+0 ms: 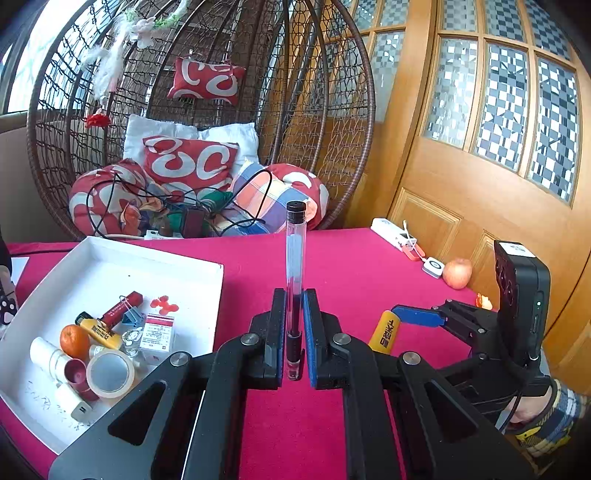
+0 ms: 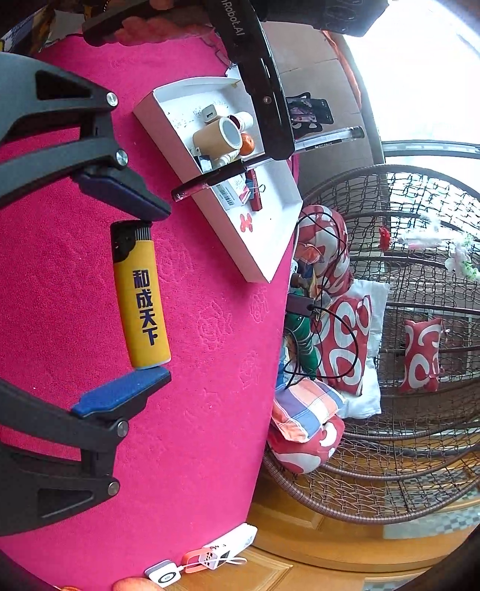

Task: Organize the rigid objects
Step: 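Carry the black pen and yellow lighter over the white tray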

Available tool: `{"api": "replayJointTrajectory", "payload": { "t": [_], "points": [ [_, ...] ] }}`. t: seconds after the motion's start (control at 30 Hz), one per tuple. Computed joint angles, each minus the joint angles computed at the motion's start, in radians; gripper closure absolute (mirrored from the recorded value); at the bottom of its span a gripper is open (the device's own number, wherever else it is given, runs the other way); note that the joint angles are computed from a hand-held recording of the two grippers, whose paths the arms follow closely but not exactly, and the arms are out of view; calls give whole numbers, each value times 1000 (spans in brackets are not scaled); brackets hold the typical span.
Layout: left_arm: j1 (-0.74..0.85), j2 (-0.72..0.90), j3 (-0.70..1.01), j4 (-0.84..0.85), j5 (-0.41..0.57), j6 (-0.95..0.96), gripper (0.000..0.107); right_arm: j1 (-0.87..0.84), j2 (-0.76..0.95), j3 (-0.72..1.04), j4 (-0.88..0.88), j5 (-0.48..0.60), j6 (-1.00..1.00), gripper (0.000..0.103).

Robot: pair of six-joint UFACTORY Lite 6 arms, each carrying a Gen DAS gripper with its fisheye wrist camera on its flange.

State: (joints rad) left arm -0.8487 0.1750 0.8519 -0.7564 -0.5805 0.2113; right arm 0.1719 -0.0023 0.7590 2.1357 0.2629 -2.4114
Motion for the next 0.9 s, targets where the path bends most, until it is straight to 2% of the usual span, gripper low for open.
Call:
{"api": "replayJointTrajectory", "payload": {
  "t": [0.23, 0.47, 0.73, 0.9],
  "points": [
    [38, -80, -86, 38, -27, -48, 99, 70, 7, 39, 56, -45, -28, 22],
    [106, -189, -167, 47, -37, -49, 99, 153, 82, 161, 151, -74, -87, 22],
    [304, -230, -167, 34, 33, 7, 99, 259, 298, 444, -93, -107, 233, 22],
    [464, -160, -165, 123, 90, -111, 99, 338, 480, 636, -166, -137, 346, 22]
  ]
}}
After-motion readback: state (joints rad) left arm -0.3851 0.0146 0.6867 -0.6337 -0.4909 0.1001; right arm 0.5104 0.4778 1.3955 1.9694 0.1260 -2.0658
